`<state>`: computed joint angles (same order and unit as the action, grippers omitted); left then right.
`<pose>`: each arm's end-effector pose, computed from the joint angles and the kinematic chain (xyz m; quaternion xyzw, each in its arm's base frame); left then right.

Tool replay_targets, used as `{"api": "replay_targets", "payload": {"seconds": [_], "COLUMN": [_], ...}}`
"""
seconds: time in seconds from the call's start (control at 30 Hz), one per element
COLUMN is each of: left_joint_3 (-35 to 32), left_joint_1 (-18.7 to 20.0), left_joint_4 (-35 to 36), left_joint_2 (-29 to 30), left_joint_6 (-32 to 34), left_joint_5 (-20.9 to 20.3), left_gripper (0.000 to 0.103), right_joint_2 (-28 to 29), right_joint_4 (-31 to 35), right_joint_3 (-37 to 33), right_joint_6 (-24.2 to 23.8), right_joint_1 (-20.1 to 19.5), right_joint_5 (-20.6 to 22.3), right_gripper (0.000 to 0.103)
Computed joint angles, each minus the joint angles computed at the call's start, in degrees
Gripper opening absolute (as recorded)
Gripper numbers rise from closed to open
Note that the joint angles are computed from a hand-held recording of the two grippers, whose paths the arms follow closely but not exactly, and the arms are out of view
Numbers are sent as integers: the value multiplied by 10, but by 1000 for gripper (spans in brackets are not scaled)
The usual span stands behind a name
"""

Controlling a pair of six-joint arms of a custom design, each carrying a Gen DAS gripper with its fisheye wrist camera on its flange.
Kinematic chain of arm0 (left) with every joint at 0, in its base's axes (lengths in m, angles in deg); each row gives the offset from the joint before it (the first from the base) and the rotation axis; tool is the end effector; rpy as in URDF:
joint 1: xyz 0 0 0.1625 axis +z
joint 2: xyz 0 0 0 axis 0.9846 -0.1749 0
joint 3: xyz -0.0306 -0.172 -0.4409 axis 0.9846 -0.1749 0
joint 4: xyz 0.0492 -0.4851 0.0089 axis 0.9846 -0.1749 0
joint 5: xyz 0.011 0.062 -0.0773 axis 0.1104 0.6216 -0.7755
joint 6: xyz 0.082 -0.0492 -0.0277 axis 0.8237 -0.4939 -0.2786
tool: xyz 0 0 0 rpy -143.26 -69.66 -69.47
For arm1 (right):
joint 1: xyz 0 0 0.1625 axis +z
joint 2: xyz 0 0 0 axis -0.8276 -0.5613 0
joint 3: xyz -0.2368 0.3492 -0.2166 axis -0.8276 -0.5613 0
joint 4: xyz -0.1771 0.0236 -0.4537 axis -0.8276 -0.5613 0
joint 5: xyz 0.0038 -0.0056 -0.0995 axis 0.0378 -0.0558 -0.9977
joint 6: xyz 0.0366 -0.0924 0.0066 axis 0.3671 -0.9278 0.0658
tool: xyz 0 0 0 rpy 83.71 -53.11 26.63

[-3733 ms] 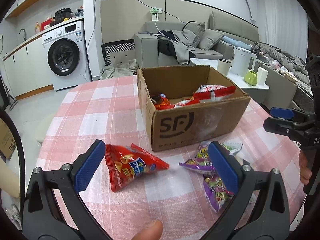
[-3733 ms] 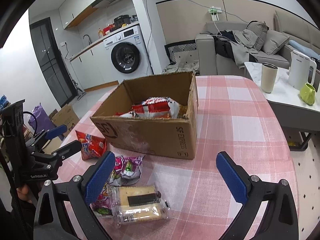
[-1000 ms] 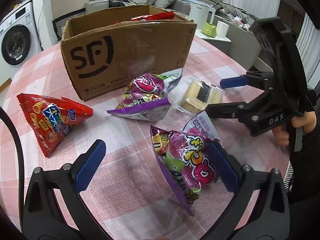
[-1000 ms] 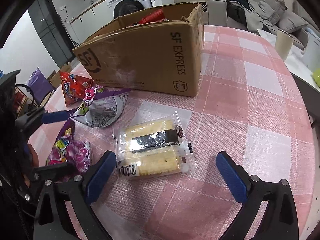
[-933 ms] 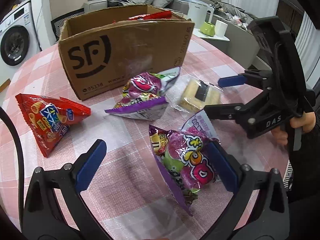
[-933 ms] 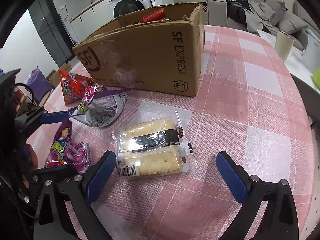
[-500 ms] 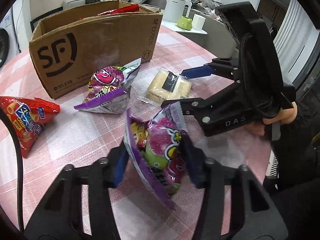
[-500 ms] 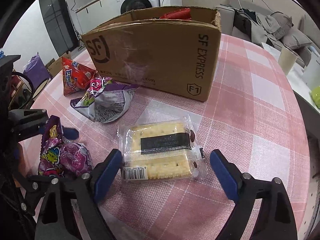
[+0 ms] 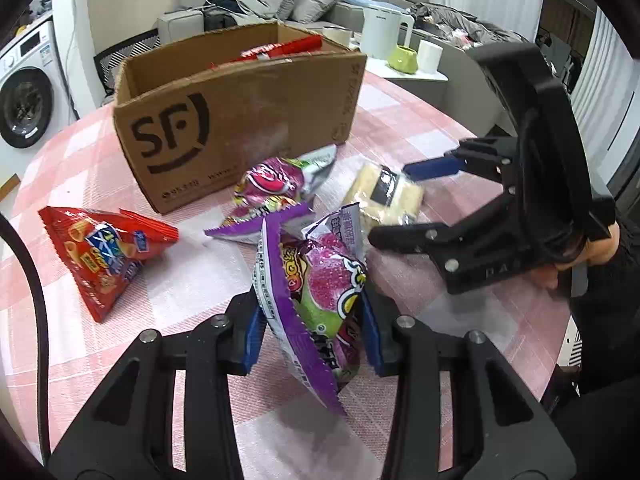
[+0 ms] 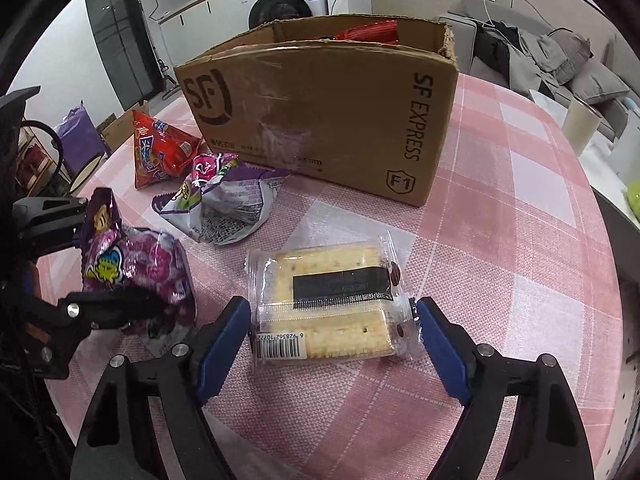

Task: Organize snacks
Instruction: 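Grasp the purple candy bag with the left gripper while the right gripper grasps the cracker pack, then lift both held packs and carry them over the cardboard box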

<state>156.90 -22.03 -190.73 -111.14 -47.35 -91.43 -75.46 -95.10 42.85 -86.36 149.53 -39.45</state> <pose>-0.2782 -0.7726 0.0948 0.3907 0.8856 -0.1578 0.1956 0.1388 -0.7853 0.1802 0.2357 -0.9026 0.2152 0.2888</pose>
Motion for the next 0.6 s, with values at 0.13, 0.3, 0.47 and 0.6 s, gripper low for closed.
{"api": "replay_targets", "payload": {"seconds": [0.13, 0.3, 0.47, 0.6], "left_joint_3": [2, 2, 0, -4], "left_joint_1": [0, 0, 0, 0], "left_joint_4": [-8, -15, -23, -27], "left_joint_2": [-4, -3, -1, 5], "left_joint_6": [1, 0, -6, -10], "left_joint_5": [7, 11, 16, 19], "left_gripper": [37, 37, 37, 37], "right_joint_2": [1, 2, 10, 17], "right_joint_4": [1, 3, -8, -24], "right_joint_3": [1, 2, 3, 3], "right_joint_6": [0, -6, -19, -30], "right_joint_1": [2, 3, 7, 11], "right_joint_5": [0, -2, -18, -31], "right_gripper": [87, 87, 90, 90]}}
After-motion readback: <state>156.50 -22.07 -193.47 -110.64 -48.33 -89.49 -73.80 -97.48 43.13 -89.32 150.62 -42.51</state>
